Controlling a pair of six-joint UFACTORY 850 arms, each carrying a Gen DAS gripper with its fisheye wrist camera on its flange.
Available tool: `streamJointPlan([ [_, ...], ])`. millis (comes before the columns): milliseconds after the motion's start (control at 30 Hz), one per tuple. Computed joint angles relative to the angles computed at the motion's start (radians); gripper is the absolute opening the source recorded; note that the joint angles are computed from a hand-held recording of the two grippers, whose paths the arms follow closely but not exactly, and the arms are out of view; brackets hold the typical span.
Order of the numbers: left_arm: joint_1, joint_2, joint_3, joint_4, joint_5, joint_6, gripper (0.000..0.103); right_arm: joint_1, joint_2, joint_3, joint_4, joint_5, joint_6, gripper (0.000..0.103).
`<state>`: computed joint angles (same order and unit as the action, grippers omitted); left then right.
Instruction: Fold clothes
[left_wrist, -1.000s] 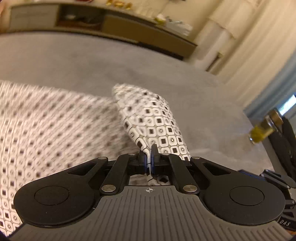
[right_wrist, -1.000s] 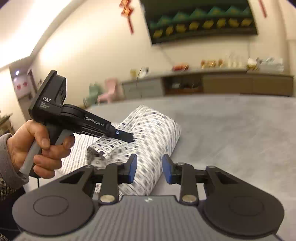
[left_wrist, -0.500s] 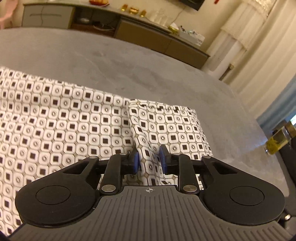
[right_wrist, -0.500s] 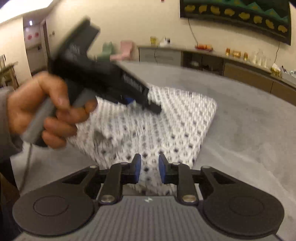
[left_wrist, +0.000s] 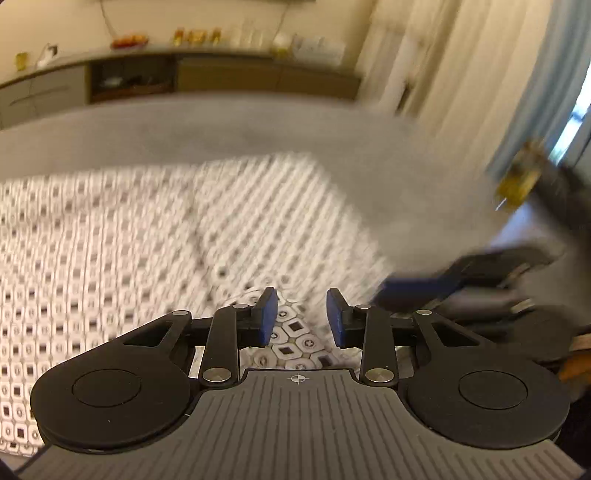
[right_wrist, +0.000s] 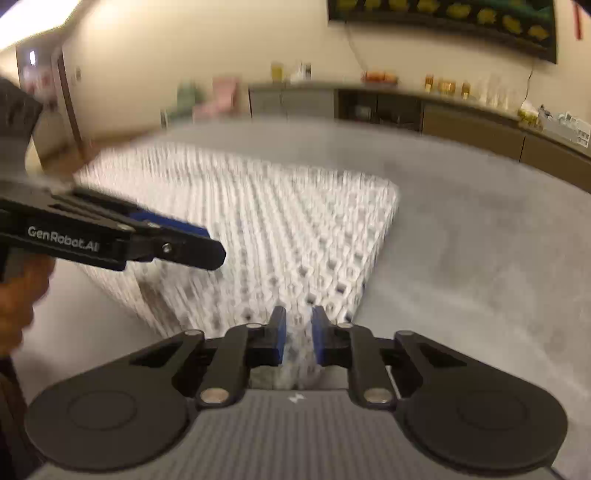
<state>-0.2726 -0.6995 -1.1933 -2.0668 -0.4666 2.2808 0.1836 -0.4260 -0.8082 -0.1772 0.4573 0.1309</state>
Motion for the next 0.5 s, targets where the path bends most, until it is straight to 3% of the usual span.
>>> streamJointPlan([
  [33,0.001,-0.005,0.003,-0.031,0.009,0.045,0.008,0.005,0.006,0.008,0.031,0.012,-0.032,0.015],
  [133,0.005,-0.001,0.003,-0.062,0.031,0.079,0.008,-0.007,0.031,0.035,-0.005,0.063,0.012,0.013],
  [233,0.01,0.006,0.02,-0.083,0.017,0.105,0.008,0.0,0.021,0.019,-0.03,-0.003,0.016,0.011],
  [433,0.008,0.005,0.032,-0.136,-0.013,0.152,0.008,0.021,0.029,0.03,0.048,-0.018,-0.121,0.01],
  [500,0.014,0.003,0.037,-0.117,-0.04,0.125,0.013,0.028,0.033,0.036,0.077,-0.024,-0.18,0.011],
])
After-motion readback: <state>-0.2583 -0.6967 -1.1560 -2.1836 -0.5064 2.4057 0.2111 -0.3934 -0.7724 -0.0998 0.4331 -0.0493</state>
